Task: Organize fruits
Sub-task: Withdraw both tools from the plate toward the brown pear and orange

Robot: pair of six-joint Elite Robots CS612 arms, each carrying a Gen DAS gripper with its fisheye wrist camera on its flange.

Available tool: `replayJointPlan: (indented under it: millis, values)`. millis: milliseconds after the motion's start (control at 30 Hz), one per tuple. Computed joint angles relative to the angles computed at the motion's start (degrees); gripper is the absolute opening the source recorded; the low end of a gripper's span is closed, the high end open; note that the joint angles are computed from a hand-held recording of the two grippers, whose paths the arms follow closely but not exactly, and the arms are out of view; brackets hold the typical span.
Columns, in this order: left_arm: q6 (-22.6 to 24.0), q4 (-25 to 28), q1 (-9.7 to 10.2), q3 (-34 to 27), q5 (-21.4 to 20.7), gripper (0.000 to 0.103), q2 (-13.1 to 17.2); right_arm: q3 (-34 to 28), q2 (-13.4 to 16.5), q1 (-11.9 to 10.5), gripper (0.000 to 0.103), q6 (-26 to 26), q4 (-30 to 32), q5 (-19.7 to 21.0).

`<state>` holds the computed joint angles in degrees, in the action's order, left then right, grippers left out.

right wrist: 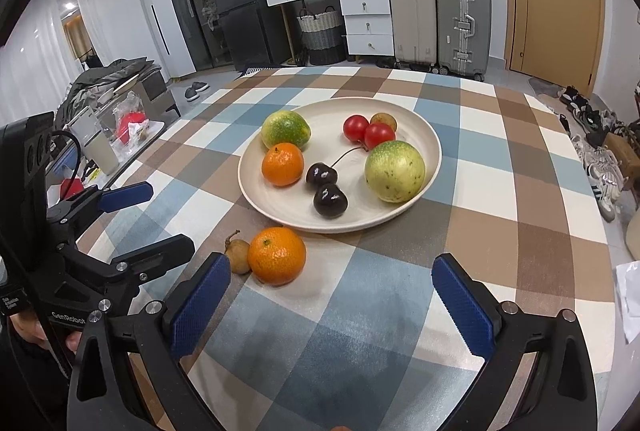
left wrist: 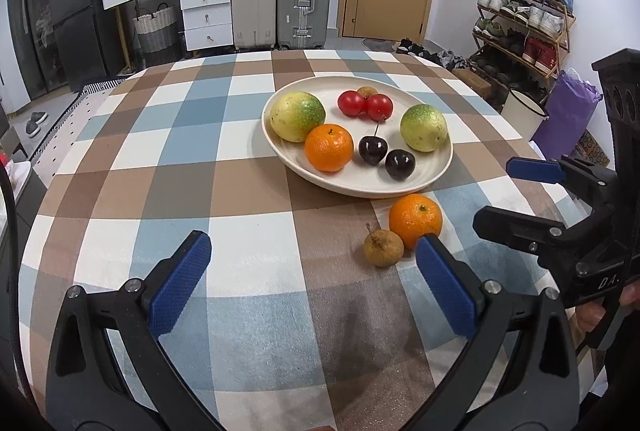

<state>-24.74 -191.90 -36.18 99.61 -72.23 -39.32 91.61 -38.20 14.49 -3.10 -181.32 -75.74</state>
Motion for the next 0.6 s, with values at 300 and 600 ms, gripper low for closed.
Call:
replayJointPlan:
  millis: [300,600]
  values:
    - [0.2,2.5,0.08,-1.2,-1.7,0.102,0.8,-0.5,0.6,0.0,0.102,-0.1,1.6,-0.4]
    - [0.9,5.4,0.31,-2.9,-3.8,0.102,1.7,-0.6,1.0,-0.6,0.102,1.0,2.3,-0.7]
